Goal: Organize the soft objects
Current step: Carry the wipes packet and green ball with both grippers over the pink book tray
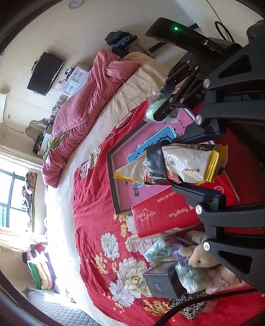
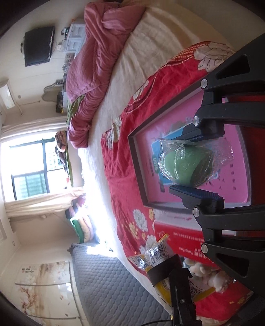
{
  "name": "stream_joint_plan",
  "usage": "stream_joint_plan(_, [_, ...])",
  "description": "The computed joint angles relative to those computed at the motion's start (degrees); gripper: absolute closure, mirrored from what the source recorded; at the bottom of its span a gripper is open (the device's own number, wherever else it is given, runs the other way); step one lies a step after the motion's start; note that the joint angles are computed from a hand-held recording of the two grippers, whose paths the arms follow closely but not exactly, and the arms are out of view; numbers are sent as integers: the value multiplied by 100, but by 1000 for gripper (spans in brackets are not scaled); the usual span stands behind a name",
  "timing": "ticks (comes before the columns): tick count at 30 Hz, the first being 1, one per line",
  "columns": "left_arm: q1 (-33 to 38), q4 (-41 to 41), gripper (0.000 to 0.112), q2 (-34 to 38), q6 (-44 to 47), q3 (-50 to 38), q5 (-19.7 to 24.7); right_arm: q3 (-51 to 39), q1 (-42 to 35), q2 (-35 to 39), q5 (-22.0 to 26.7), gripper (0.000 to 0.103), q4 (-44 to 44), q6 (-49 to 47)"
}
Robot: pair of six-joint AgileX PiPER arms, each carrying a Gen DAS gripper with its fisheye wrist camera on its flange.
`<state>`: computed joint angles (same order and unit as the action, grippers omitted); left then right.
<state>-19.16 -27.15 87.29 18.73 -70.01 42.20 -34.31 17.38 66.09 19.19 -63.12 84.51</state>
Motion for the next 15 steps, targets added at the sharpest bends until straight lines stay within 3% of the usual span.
stream_joint_plan(4, [-445, 396, 75, 478, -343, -327, -27, 116, -598, 104, -352, 64, 385, -421])
stream_joint_plan(8, [-718, 675, 75, 941, -588, -628, 23, 93, -1061, 395, -719, 64, 1420, -1586])
stream_joint_plan(15, [-1090, 1147, 75, 1592, -902, -1069, 249, -29, -1376, 942, -826, 64, 2374, -2752])
